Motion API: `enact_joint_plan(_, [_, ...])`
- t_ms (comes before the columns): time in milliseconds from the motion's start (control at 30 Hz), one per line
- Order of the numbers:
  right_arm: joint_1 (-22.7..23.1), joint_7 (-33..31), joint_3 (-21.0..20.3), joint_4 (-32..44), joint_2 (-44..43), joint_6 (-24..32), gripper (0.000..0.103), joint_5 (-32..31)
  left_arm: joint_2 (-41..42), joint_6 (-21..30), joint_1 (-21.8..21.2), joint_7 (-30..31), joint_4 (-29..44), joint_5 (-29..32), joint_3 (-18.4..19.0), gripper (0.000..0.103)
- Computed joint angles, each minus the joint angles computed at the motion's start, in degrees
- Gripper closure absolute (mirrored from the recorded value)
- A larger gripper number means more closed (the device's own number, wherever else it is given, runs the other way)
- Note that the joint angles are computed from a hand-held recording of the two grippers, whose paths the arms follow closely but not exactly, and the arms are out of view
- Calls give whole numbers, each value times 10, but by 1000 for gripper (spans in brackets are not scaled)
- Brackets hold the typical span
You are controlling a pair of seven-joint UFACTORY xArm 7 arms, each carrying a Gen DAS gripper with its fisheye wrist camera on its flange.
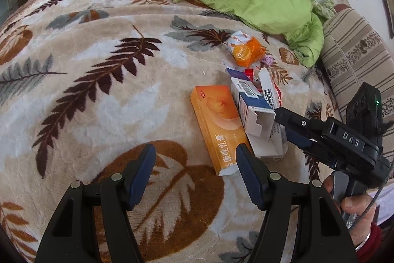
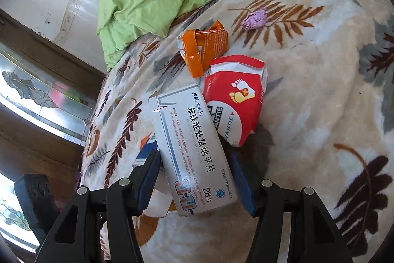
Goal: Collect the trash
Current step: 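Grasp the orange box with the left tool while the right tool grasps the white medicine box, then lift the orange box and white medicine box up from the bed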
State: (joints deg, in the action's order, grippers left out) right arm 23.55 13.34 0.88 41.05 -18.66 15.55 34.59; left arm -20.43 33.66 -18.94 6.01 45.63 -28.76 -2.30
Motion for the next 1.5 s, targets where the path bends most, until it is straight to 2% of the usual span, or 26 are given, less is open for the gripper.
enact_joint_plan(67, [-52,75,47,-23,-31,4,42,-75,6,6,-6,10,5,-6,2,37])
enact_joint_plan(133, [-122,173,103,-37,-69,34,42,-175,17,5,-6,9,13,2,-6,37])
enact_joint_plan(233, [-165,252,137,-64,-134,72,42,-251,45,-4,7,-18,30,43,-24,37])
enact_joint_plan(300, [-163,278,134,-79,-162,81,42,-268,64,-3,8,-27,44,47,-25,37])
enact_joint_plan(367, [-153,293,123,-90,-180,76,42,-279,79,1,2,-14,58,23,-20,37])
enact_joint_plan(467, [-152,314,120,-88,-178,76,42,-307,93,-6,0,-7,69,22,-28,37])
enact_joint_plan(500, [-148,320,118,-88,-176,74,42,-310,100,-8,2,-14,73,33,-34,40])
enact_joint_plan(667, [-131,324,104,-79,-154,73,42,-321,135,-25,6,-32,101,73,-48,40])
enact_joint_plan(733, [-139,332,114,-71,-146,76,42,-338,143,-26,9,-47,107,104,-55,54])
enact_joint_plan(767, [-141,334,117,-69,-146,81,42,-346,140,-28,7,-47,105,107,-56,56])
enact_joint_plan(833, [-142,338,120,-68,-150,90,42,-358,132,-31,1,-24,97,92,-54,73])
enact_joint_plan(933, [-158,361,138,-74,-177,108,42,-385,122,-52,-5,-12,82,97,-58,74])
enact_joint_plan(1000, [-176,387,159,-85,-217,122,42,-410,123,-60,-10,1,79,76,-52,75])
enact_joint_plan(1067, [-191,411,180,-92,-263,147,42,-435,121,-64,-15,20,75,42,-44,75])
enact_joint_plan(1167, [-181,440,188,-104,-338,208,42,-436,109,-77,-19,41,63,8,-40,78])
enact_joint_plan(1367, [-158,446,180,-71,-432,356,42,-426,62,-128,-24,31,9,47,-50,80])
enact_joint_plan(1500, [-159,452,180,-51,-481,432,42,-413,49,-138,-32,24,-9,51,-37,80])
